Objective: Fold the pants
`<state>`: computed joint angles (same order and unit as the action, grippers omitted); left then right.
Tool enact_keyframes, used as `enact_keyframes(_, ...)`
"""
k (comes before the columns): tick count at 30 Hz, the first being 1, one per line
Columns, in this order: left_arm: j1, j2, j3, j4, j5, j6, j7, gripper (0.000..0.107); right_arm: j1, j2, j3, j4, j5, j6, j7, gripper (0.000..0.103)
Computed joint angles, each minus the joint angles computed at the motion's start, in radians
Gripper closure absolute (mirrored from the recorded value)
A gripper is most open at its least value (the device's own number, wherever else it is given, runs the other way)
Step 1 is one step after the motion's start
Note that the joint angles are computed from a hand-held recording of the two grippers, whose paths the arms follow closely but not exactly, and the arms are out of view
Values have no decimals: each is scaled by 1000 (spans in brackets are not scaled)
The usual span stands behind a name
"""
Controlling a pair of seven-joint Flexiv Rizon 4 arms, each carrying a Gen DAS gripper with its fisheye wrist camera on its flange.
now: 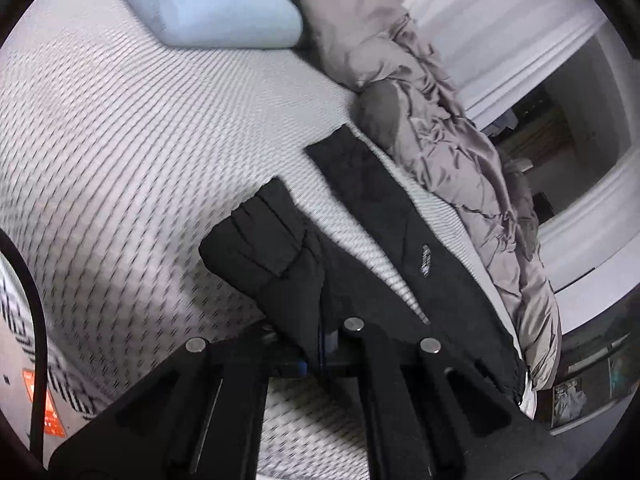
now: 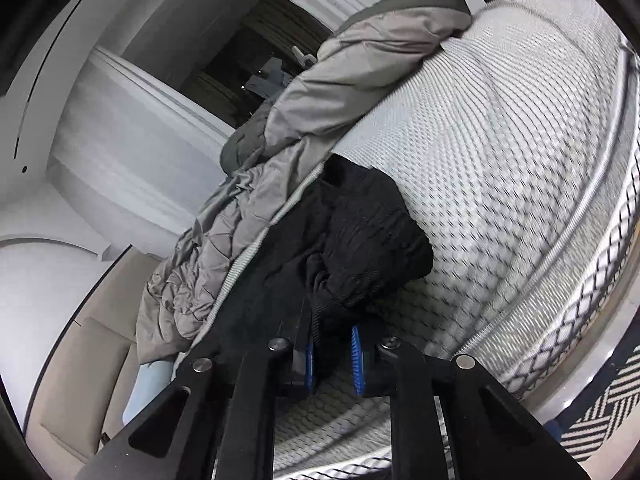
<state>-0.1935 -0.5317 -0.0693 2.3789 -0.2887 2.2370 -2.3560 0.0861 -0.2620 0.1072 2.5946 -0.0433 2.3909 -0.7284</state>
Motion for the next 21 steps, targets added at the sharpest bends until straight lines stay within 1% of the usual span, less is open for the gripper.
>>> enact_keyframes(3,-12,25,22,-64,-32,-69,64,107,45,43,-29,-79,43,-105,-57,90)
enact_keyframes(5,1,33,25,-134,-39,-136,106,107,117,60,-74,-179,131,-217,-151,90)
enact_keyframes(6,-13,32,62,-176,-10,-182,87,107,164,56,-107,-242,185,-278,-205,90)
enact_keyframes(7,-36,24,131,-243,68,-251,22,107,211,51,-149,-300,230,-342,-255,90)
enact_keyframes(8,-53,11,184,-324,118,-338,-16,107,258,39,-199,-361,260,-406,-294,90)
enact_keyframes(9,-54,-3,204,-389,131,-403,-22,107,325,20,-278,-427,283,-472,-326,90)
enact_keyframes(10,-38,-35,192,-470,84,-469,37,107,383,-13,-358,-495,273,-536,-330,90)
enact_keyframes(11,-36,-65,208,-551,102,-541,33,106,424,-55,-425,-561,256,-584,-317,90)
enact_keyframes(12,-57,-104,239,-633,75,-610,56,106,437,-101,-459,-633,257,-630,-315,89)
enact_keyframes(13,-74,-155,256,-714,-18,-669,130,106,422,-145,-464,-703,240,-679,-292,89)
enact_keyframes(14,-84,-214,267,-796,-127,-716,214,103,380,-209,-451,-784,163,-721,-203,86)
enact_keyframes(15,-103,-268,308,-877,-170,-786,233,92,342,-258,-428,-858,132,-766,-180,74)
enact_keyframes(16,-95,-319,320,-959,-206,-866,256,81,314,-307,-411,-939,134,-831,-194,61)
enact_keyframes(17,-70,-365,319,-1040,-200,-953,246,56,279,-349,-383,-1002,121,-881,-193,36)
enact_keyframes(18,-54,-392,328,-1098,-153,-1024,187,51,263,-390,-379,-1057,93,-928,-171,30)
enact_keyframes(19,-50,-411,344,-1127,-143,-1059,148,51,275,-414,-408,-1080,62,-960,-132,30)
enact_keyframes(20,-37,-413,334,-1124,-142,-1045,129,50,298,-421,-445,-1069,27,-966,-78,30)
enact_keyframes(21,-21,-402,306,-1097,-144,-1003,130,46,305,-418,-450,-1052,46,-938,-89,29)
